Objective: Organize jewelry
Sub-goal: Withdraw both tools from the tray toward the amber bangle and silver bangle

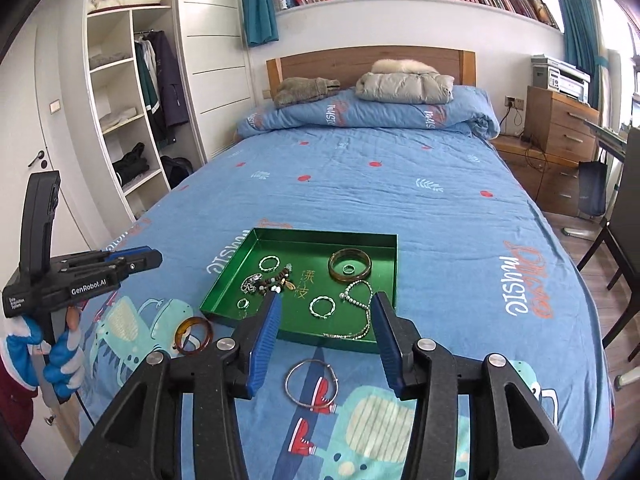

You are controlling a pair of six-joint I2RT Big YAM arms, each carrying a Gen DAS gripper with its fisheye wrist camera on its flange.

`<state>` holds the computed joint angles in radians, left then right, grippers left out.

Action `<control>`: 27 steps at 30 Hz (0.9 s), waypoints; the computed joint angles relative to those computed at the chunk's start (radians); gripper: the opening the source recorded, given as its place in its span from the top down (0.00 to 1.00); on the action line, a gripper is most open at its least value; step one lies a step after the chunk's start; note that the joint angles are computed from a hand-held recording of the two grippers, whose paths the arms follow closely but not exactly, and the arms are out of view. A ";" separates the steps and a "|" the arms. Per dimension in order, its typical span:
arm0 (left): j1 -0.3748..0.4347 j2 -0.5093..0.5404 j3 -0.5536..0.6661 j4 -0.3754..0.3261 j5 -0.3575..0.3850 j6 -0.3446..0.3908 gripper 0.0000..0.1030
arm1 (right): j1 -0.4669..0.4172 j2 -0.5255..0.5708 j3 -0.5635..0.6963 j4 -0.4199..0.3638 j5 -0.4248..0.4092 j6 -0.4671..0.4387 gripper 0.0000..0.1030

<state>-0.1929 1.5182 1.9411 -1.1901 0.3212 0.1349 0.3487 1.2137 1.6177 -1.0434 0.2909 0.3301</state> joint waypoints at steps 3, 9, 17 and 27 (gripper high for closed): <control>0.024 -0.052 -0.036 0.005 0.022 0.011 0.77 | 0.044 -0.049 -0.030 -0.008 0.051 0.023 0.52; 0.058 -0.145 -0.127 0.021 0.060 0.048 0.75 | 0.108 -0.112 -0.066 -0.035 0.121 0.061 0.51; 0.103 -0.198 -0.195 0.033 0.095 0.073 0.68 | 0.164 -0.170 -0.116 -0.058 0.183 0.116 0.51; 0.147 -0.189 -0.237 0.046 0.087 0.068 0.67 | 0.156 -0.194 -0.189 -0.042 0.161 0.158 0.51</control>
<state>-0.0458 1.3296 1.7042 -1.1445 0.4085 0.2028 0.5045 1.0199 1.4286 -1.0858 0.4517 0.4878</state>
